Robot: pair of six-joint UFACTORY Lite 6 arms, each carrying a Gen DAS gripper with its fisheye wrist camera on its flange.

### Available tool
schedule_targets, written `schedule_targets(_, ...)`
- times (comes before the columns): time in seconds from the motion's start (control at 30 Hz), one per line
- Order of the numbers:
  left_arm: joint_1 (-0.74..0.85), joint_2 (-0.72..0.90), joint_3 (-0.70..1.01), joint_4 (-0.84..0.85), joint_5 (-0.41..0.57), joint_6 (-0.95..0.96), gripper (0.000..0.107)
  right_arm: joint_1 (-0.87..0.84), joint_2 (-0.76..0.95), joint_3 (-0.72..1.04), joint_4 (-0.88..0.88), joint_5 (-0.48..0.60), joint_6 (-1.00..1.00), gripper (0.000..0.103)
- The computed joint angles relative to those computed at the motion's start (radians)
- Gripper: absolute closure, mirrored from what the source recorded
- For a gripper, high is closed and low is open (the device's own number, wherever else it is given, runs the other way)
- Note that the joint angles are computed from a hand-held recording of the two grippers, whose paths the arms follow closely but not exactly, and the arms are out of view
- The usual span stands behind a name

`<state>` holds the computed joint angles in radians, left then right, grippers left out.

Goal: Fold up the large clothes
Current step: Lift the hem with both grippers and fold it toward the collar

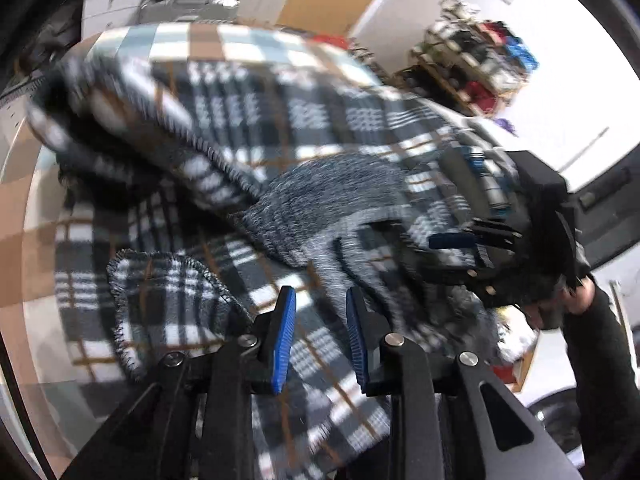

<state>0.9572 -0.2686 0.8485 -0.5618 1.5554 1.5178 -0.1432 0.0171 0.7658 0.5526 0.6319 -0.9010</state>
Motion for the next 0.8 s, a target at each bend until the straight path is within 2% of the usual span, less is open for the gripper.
schedule_targets(0.1,0.002,-0.006,0.141,-0.082,0.104,-0.013,0.086,-0.051,-0.039,0.072,0.005,0.084,-0.02,0.05)
schedule_targets(0.13,-0.035,0.003,0.211,-0.132,0.129,-0.046,0.079,-0.065,-0.031,0.113,0.011,0.102,-0.019,0.048)
schedule_targets(0.17,-0.061,0.015,0.256,-0.169,0.129,-0.067,0.062,-0.079,0.0,0.189,0.019,0.117,-0.01,0.041)
schedule_targets(0.2,-0.105,0.035,0.299,-0.204,0.105,-0.107,0.052,-0.086,0.036,0.268,0.02,0.112,0.013,0.036)
schedule_targets(0.23,-0.161,0.061,0.343,-0.24,0.058,-0.163,0.043,-0.088,0.08,0.354,0.008,0.093,0.053,0.026)
schedule_targets(0.3,-0.303,0.157,0.451,-0.258,-0.069,-0.309,0.043,-0.058,0.205,0.563,-0.098,0.087,0.203,0.02)
schedule_targets(0.4,-0.413,0.383,0.588,-0.204,-0.135,-0.477,0.043,-0.039,0.443,0.877,-0.212,0.072,0.371,0.02)
schedule_targets(0.47,-0.445,0.464,0.585,-0.143,-0.217,-0.5,0.044,-0.03,0.614,1.086,-0.309,0.123,0.488,0.02)
schedule_targets(0.53,-0.444,0.508,0.54,-0.102,-0.304,-0.488,0.044,-0.044,0.765,1.264,-0.366,0.223,0.562,0.021)
schedule_targets(0.57,-0.452,0.532,0.519,-0.091,-0.328,-0.49,0.044,-0.057,0.826,1.297,-0.377,0.236,0.582,0.022)
schedule_targets(0.63,-0.399,0.586,0.471,-0.11,-0.34,-0.441,0.044,-0.067,0.847,1.246,-0.397,0.236,0.571,0.022)
schedule_targets(0.73,-0.315,0.651,0.449,-0.152,-0.299,-0.359,0.045,-0.115,0.722,0.971,-0.366,0.172,0.446,0.02)
schedule_targets(0.8,-0.269,0.654,0.424,-0.183,-0.27,-0.292,0.045,-0.131,0.632,0.791,-0.323,0.087,0.39,0.019)
